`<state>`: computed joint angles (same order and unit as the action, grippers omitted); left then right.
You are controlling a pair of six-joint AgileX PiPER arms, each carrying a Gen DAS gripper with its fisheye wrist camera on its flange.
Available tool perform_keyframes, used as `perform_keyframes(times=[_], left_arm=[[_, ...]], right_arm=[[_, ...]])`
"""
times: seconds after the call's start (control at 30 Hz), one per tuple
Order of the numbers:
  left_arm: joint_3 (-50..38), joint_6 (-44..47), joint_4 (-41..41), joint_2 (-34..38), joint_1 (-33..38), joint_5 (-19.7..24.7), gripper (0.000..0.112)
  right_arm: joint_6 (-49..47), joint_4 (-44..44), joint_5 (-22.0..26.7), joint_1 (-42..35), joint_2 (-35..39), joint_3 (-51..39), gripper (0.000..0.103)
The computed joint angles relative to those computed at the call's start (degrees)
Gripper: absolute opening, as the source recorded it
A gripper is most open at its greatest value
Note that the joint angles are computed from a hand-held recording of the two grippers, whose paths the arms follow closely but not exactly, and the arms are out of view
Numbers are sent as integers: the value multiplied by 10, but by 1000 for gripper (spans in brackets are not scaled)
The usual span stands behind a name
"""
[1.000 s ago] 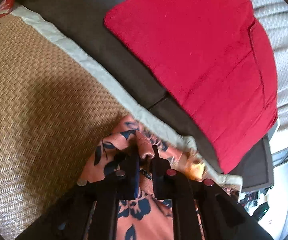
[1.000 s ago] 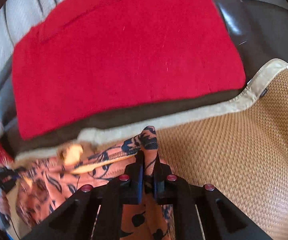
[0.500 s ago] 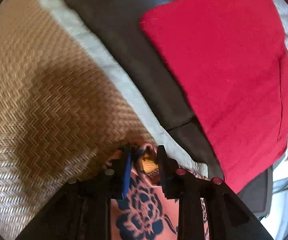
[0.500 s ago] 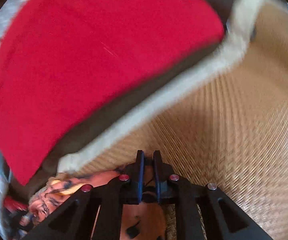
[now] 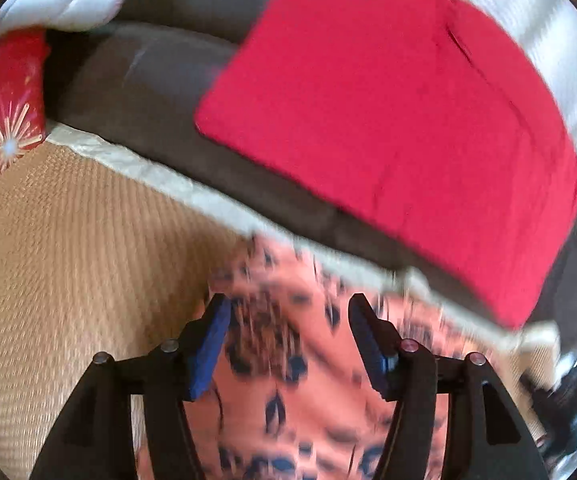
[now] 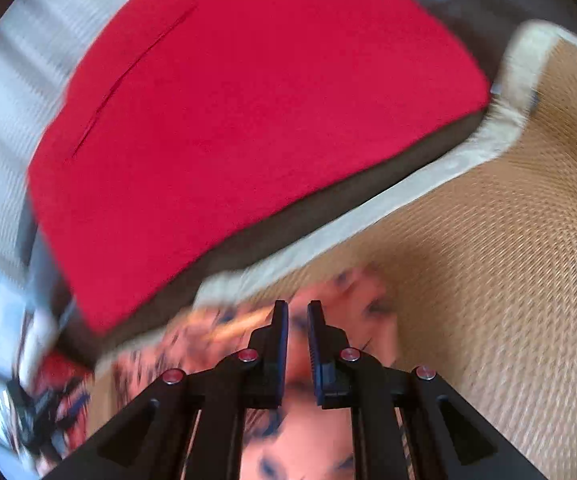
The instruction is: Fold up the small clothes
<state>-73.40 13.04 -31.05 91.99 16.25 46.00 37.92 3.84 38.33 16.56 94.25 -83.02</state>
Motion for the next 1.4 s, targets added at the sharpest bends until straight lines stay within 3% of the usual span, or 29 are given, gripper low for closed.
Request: perform_keyframes(times=[0.13, 0.23, 0.33, 0.4, 0.5, 0.57, 0.6, 0.63, 0.67, 0.7, 0.77, 0.83, 0.9, 0.93, 1.0, 1.17, 1.2, 1.4], left_arm=[[85, -41, 91, -26, -49, 0, 64], [163, -66, 135, -63, -72, -43, 63], [204, -74, 147, -118, -77, -36, 64], [243, -30, 84, -149, -45, -26, 64], [280, 53, -39, -185, 49, 20, 64], [275, 69, -80, -203, 91, 72, 65], [285, 87, -110, -204, 118, 92, 68], [294, 103, -131, -205, 143, 112, 71], [288, 95, -143, -199, 149, 129, 72], [292, 98, -158, -191, 157, 140, 72], [302, 106, -176, -188, 178, 163, 72], [306, 105, -182, -189, 171, 153, 72], [313, 105, -193, -184, 150, 119, 72], [311, 104, -210, -164, 117, 82, 71], [307, 92, -212, -159, 94, 56, 71], [275, -46, -41, -159, -37, -15, 60], [271, -66, -14, -158, -58, -21, 60], [265, -54, -26, -162, -58, -17, 60]], right_arm=[[9, -42, 59, 92, -15, 1, 13], [12, -20, 123, 122, 11, 7, 15], [32, -12, 78, 135, -33, 91, 15], [21, 14, 81, 131, -74, 122, 15], [45, 22, 15, 128, -180, 215, 18], [18, 103, -32, 102, -245, 284, 27], [12, 127, -37, 99, -260, 295, 41], [-5, 164, -48, 88, -274, 314, 76], [1, 178, -59, 84, -289, 333, 88], [28, 170, -59, 87, -303, 339, 91], [52, 172, -69, 85, -325, 356, 91], [31, 212, -80, 59, -334, 377, 90], [-1, 264, -83, 30, -326, 390, 89], [-26, 295, -80, 17, -321, 396, 83], [-26, 297, -86, 11, -311, 398, 73], [101, 91, -59, 45, -226, 315, 49], [127, 37, -37, 54, -198, 286, 37], [160, -42, 0, 71, -150, 227, 36]])
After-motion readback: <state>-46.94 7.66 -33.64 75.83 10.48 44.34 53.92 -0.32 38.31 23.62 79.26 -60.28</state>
